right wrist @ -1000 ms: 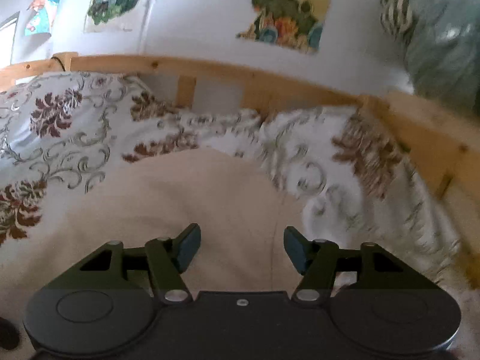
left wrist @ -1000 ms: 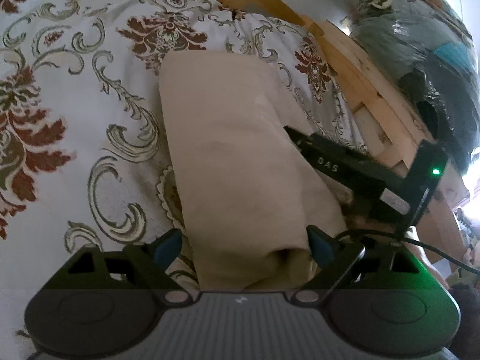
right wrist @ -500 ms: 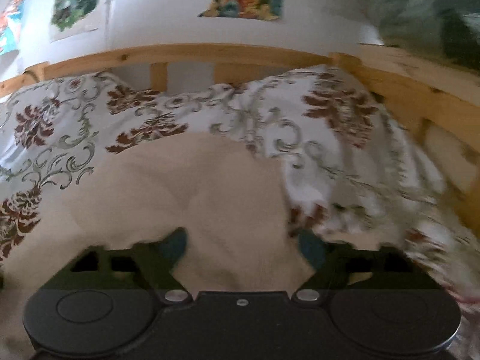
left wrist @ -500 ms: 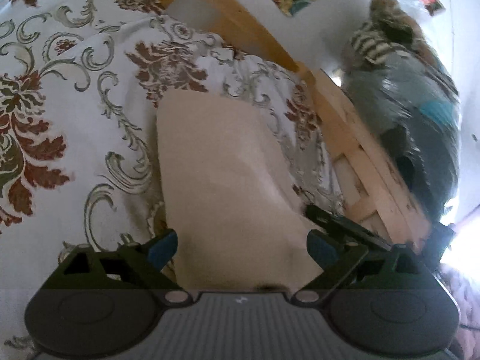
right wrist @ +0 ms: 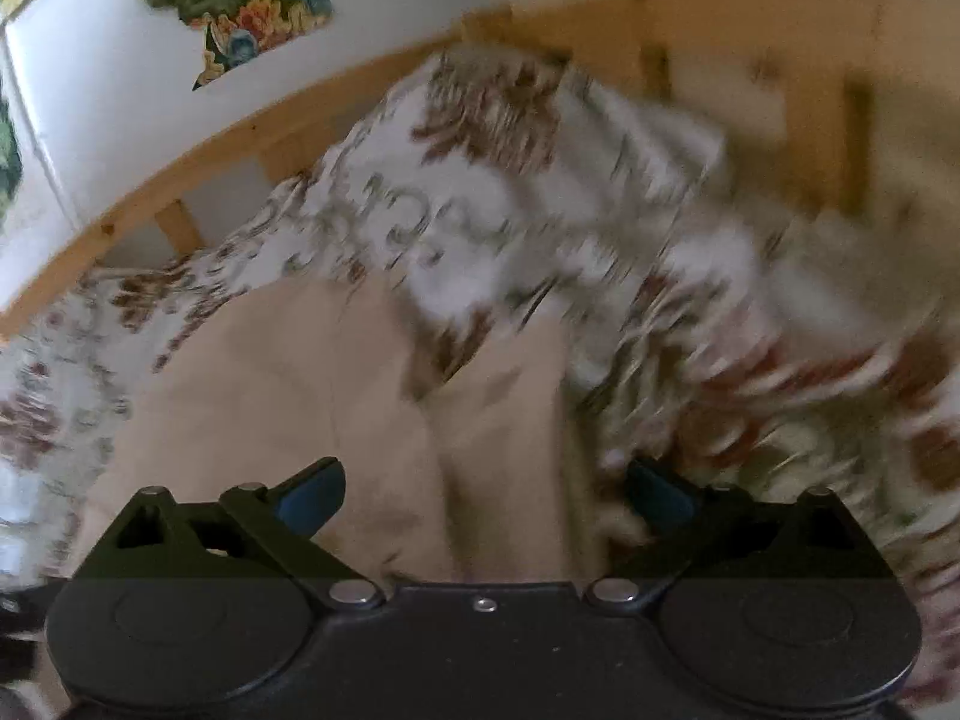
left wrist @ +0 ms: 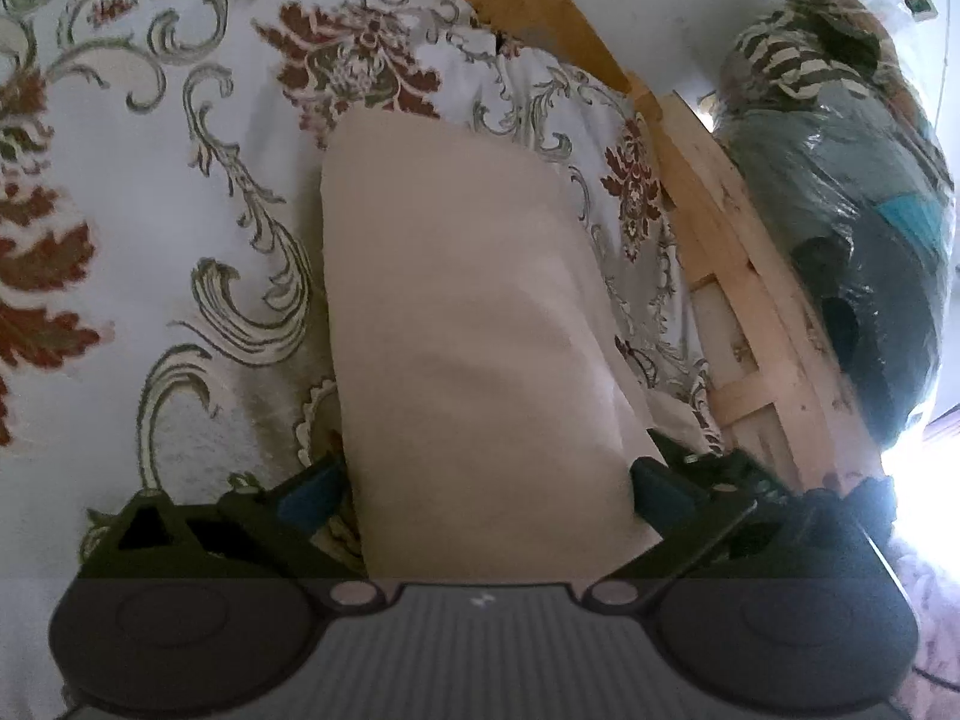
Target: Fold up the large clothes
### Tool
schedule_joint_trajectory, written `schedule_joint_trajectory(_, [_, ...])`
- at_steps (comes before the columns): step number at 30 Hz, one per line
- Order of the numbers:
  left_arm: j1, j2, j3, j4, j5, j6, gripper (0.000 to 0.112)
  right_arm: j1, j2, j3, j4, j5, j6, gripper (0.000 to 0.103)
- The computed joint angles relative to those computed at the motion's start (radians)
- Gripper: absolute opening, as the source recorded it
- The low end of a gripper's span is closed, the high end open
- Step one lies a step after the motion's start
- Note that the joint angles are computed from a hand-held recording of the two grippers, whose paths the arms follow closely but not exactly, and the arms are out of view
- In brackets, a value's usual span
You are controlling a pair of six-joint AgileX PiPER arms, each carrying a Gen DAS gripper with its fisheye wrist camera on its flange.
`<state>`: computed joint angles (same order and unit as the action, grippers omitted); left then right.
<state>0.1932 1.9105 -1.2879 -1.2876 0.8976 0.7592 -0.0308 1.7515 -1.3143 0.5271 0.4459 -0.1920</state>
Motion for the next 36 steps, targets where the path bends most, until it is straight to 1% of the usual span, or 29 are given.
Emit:
schedule_joint_trajectory(1, [0.005,0.014,-0.012,-0.003,0.018,-0.002,0.103,0.005,0.009,-0.009,0.008,0.019,-0.006,0.095])
schedule_joint_trajectory(2, [0.009,0.032,-0.032,0.002,0.04,-0.011,0.103,0.014,0.015,-0.012,-0.025,0.019,0.009,0.09])
schedule_joint_trajectory(3, [0.011,0.047,-0.05,0.008,0.061,-0.017,0.101,0.027,0.022,-0.018,-0.094,0.014,0.063,0.085])
schedule_joint_trajectory(4, [0.014,0.055,-0.058,0.005,0.075,-0.015,0.099,0.036,0.029,-0.025,-0.122,0.014,0.089,0.083])
schedule_joint_trajectory(6, [0.011,0.054,-0.067,0.021,0.074,-0.017,0.096,0.037,0.032,-0.02,-0.099,0.007,0.074,0.076])
schedule_joint_trajectory(9, [-0.002,0.047,-0.094,0.08,0.069,-0.087,0.092,0.037,0.034,-0.02,-0.076,0.017,0.047,0.068])
schedule_joint_trajectory(13, [-0.015,0.031,-0.114,0.14,0.059,-0.149,0.086,0.033,0.036,-0.027,-0.056,0.038,0.037,0.06])
schedule_joint_trajectory(16, [-0.022,0.012,-0.112,0.162,0.044,-0.159,0.08,0.026,0.027,-0.014,-0.014,0.038,0.014,0.05])
schedule_joint_trajectory(18, [-0.027,0.001,-0.112,0.178,0.039,-0.164,0.077,0.029,0.01,0.005,0.01,0.026,-0.012,0.036])
schedule_joint_trajectory(19, [-0.027,-0.002,-0.12,0.194,0.044,-0.175,0.075,0.035,-0.001,0.016,0.0,0.013,-0.009,0.033])
schedule_joint_trajectory(21, [-0.024,-0.007,-0.139,0.229,0.059,-0.218,0.071,0.055,-0.028,0.041,-0.034,-0.02,0.031,0.024])
schedule_joint_trajectory(23, [-0.022,-0.028,-0.152,0.263,0.065,-0.262,0.066,0.081,-0.059,0.058,-0.077,-0.047,0.064,0.019])
schedule_joint_trajectory(25, [-0.02,-0.054,-0.17,0.31,0.078,-0.29,0.063,0.109,-0.097,0.084,-0.089,-0.082,0.066,0.016])
schedule_joint_trajectory(27, [-0.012,-0.076,-0.212,0.377,0.109,-0.333,0.061,0.147,-0.136,0.112,-0.116,-0.125,0.068,0.014])
schedule_joint_trajectory(28, [-0.002,-0.087,-0.245,0.419,0.136,-0.356,0.061,0.171,-0.155,0.124,-0.132,-0.148,0.075,0.014])
schedule_joint_trajectory(30, [0.028,-0.104,-0.303,0.477,0.183,-0.376,0.06,0.211,-0.176,0.133,-0.099,-0.177,0.046,0.012])
schedule_joint_trajectory(33, [0.079,-0.092,-0.422,0.554,0.253,-0.393,0.06,0.282,-0.171,0.125,-0.031,-0.233,0.008,0.012])
schedule_joint_trajectory(35, [0.119,-0.072,-0.506,0.586,0.292,-0.396,0.06,0.341,-0.142,0.098,-0.08,-0.283,0.063,0.012])
schedule_joint_trajectory(36, [0.147,-0.063,-0.536,0.588,0.302,-0.377,0.06,0.364,-0.126,0.084,-0.071,-0.306,0.047,0.012])
